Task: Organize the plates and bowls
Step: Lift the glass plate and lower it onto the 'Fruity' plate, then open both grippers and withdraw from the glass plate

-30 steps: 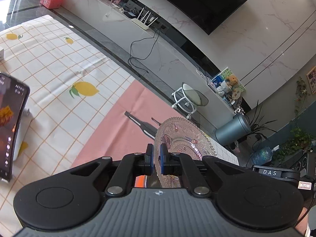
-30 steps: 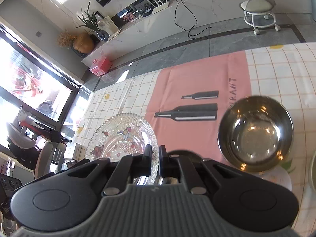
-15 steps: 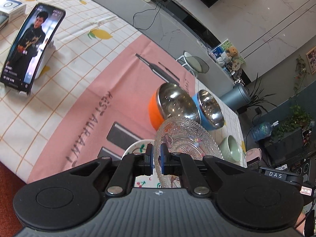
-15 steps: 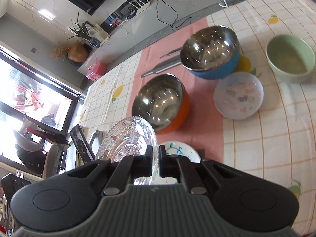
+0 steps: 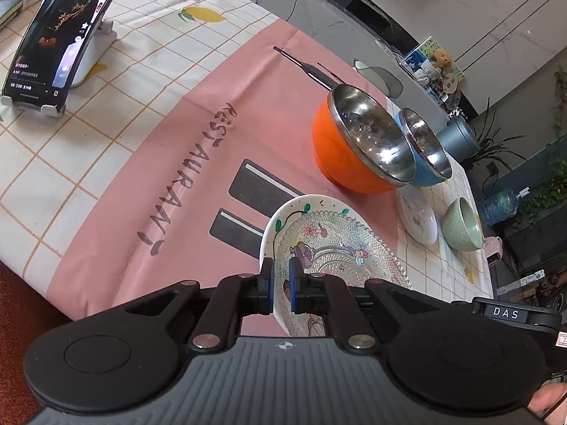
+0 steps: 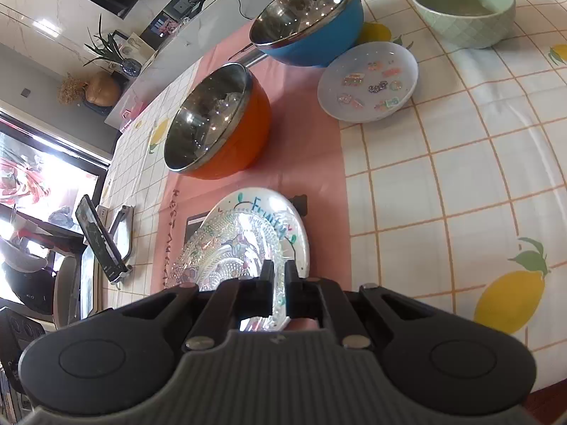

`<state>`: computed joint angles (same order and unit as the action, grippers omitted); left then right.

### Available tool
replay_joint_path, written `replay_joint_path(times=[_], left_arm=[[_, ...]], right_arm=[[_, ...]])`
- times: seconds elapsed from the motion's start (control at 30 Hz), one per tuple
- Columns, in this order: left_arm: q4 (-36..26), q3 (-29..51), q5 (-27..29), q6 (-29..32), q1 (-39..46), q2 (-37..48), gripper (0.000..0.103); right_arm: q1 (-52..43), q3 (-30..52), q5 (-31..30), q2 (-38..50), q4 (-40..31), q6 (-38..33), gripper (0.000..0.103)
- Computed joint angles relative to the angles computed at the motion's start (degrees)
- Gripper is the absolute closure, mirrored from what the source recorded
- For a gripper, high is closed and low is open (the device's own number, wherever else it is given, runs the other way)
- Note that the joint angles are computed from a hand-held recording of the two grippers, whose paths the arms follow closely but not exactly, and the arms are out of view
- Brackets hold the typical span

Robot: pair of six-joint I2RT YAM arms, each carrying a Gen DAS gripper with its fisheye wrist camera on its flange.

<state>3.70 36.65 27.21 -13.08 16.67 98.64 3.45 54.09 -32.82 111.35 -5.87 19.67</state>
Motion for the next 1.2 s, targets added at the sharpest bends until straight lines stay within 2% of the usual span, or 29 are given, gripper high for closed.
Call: replay_joint_path(times=[0.33, 0.63, 0.73, 0.87, 1.0, 1.2], left_arm=[[3.1, 1.3, -3.6, 1.6, -2.4, 2.0, 0.095], [4.6, 0.7, -7.1, 4.4, -4.6, 2.1, 0.093], [5.6, -0.1, -9.6, 6.5, -6.1, 1.3, 0.097], [6.5, -0.8, -12.6, 8.3, -8.0, 0.7, 0.097], [5.8, -0.5, -12.6, 9.0, -7.9, 0.5, 0.097], [4.3, 0.1, -13.9, 8.3, -8.2, -0.1, 0.096]], right_arm=[[1.6, 3.3, 2.7, 3.5, 0.2, 0.2, 0.099], [3.2, 4.2, 5.9, 3.8, 0.5, -2.6, 0.099], [4.7, 4.5, 9.6, 3.3, 0.0, -4.9, 0.098], [7.2, 3.4, 14.7, 2.2, 1.0, -8.0, 0.095], [8.3, 2.3, 17.0, 1.7, 2.8, -9.1, 0.095], [11.4, 0.5, 21.7, 0.6, 4.7, -14.7, 0.091]])
